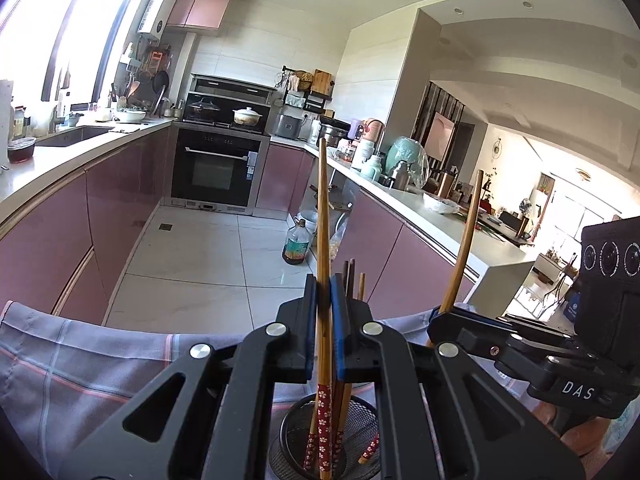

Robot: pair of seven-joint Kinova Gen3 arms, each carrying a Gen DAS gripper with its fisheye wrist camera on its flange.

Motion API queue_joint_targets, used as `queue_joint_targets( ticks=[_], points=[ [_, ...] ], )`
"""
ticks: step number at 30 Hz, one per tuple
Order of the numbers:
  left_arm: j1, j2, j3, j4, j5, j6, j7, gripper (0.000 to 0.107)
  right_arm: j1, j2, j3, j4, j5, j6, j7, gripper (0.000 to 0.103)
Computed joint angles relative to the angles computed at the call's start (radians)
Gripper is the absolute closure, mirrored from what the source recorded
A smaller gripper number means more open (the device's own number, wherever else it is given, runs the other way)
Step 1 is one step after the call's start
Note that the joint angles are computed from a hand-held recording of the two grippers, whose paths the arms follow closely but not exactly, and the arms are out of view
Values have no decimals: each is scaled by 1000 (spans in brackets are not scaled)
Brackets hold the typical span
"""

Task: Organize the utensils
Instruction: 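Lift both chopsticks upright and carry them over the mesh cup, then lower both chopsticks into the mesh cup and open both tools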

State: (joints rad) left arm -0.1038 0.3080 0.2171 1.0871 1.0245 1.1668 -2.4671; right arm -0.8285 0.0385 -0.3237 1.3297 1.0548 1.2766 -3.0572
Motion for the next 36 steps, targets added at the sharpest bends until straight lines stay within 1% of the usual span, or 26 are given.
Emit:
queue_joint_targets(
  ticks=[9, 14, 17, 22, 24, 27, 29, 32, 36],
  points=[
    [34, 2, -7, 41, -58, -44, -8, 100, 30, -1, 12, 31, -73, -33, -5, 98],
    [37, 11, -5, 45, -78, -50, -13, 100, 48, 4, 24, 30, -132, -50, 14, 98],
    [32, 10, -8, 57, -71, -46, -17, 100, 56, 3, 29, 39, -152, -60, 7, 98],
    [20, 32, 11, 17, -38, -38, -1, 100, 53, 0, 24, 40, -136, -53, -11, 98],
    [24, 33, 16, 2, -29, -48, 5, 100, 53, 4, 23, 33, -131, -47, -10, 98],
    [38, 30, 22, 14, -24, -92, -2, 100, 53, 1, 23, 37, -128, -48, -10, 98],
    [51, 21, 19, 31, -36, -120, -1, 100, 50, 2, 21, 41, -127, -48, -14, 98],
    [67, 27, 16, 29, -77, -125, 11, 100, 52, -2, 20, 51, -135, -53, -16, 98],
    [60, 25, 17, 39, -99, -105, -10, 100, 65, -9, 22, 63, -159, -71, -16, 98]
  ],
)
